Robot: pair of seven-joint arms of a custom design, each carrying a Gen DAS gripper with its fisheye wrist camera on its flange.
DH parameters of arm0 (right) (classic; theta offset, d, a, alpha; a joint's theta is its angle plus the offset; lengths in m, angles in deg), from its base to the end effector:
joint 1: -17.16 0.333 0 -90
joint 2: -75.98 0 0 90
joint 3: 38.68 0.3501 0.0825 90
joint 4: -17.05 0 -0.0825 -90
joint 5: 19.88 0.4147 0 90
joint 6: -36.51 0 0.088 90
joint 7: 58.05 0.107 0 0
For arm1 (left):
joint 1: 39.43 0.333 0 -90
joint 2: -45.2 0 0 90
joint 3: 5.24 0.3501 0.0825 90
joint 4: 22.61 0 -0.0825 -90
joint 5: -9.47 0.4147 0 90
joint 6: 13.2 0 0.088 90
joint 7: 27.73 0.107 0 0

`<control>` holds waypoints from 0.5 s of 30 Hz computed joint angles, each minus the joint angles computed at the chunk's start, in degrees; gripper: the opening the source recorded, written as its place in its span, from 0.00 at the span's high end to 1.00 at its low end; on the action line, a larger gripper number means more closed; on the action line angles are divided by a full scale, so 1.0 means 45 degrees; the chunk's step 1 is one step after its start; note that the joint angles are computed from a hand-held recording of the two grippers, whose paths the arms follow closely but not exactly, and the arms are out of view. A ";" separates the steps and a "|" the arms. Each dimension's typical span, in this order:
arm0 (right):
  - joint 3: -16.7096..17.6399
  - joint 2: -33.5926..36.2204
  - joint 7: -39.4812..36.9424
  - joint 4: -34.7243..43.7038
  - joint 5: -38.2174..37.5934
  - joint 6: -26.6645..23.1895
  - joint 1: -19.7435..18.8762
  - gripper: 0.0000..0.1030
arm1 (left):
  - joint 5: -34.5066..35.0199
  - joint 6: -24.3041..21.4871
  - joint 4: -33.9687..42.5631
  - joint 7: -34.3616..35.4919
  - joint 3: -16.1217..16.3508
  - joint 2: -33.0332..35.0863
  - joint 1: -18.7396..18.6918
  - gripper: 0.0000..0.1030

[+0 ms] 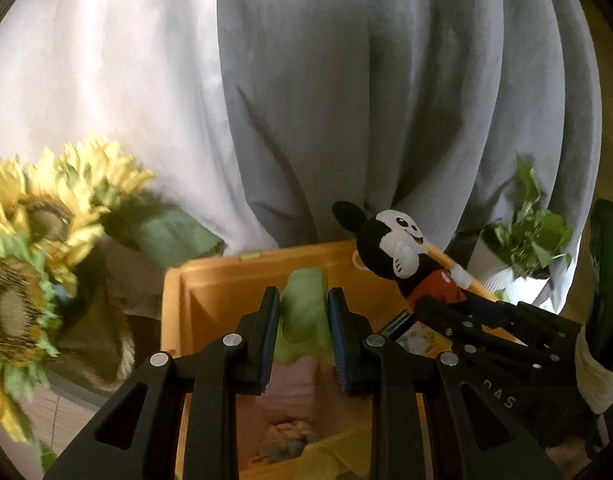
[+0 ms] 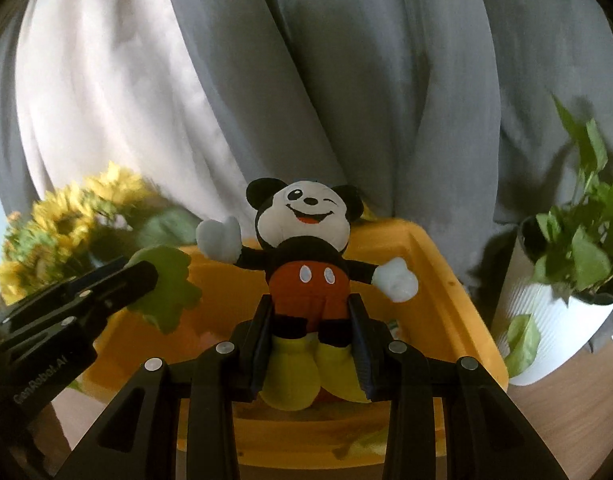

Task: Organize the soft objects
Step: 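Open both grippers to drop the frog and Mickey into the crate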

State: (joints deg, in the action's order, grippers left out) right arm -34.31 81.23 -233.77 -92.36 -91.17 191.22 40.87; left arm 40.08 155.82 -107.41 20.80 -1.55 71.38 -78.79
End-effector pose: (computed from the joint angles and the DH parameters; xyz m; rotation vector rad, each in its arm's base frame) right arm 0.5610 0.3338 0.5302 -1.4216 1.6936 -0.8095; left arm 0.6066 -0.4906 0.5484 -1.3238 1.9800 -1.2175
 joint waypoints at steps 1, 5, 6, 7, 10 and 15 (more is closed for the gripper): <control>0.0003 0.0090 -0.0173 0.0038 0.0184 -0.0081 -0.0014 0.64 | -0.0087 -0.0106 0.0114 0.0095 -0.0095 0.0112 0.0058 0.76; -0.0012 0.0581 -0.1628 0.0341 0.1759 -0.0440 -0.0031 0.64 | -0.0424 -0.0495 0.0545 0.0521 -0.0382 0.0509 0.0218 0.75; -0.0038 0.0660 -0.1910 0.0411 0.2047 -0.0590 0.0007 0.64 | -0.0549 -0.0581 0.0628 0.0689 -0.0491 0.0588 0.0283 0.75; -0.0085 0.0736 -0.2053 0.0471 0.2235 -0.0637 0.0037 0.63 | -0.0636 -0.0653 0.0731 0.0778 -0.0527 0.0662 0.0289 0.75; -0.0226 0.0826 -0.2360 0.0556 0.2576 -0.0682 0.0128 0.58 | -0.1010 -0.0828 0.0866 0.1224 -0.0743 0.0778 0.0426 0.75; -0.0367 0.0778 -0.2045 0.0605 0.2231 -0.0850 0.0311 0.41 | -0.0782 -0.0766 0.0759 0.0828 -0.0264 0.0647 0.0042 0.65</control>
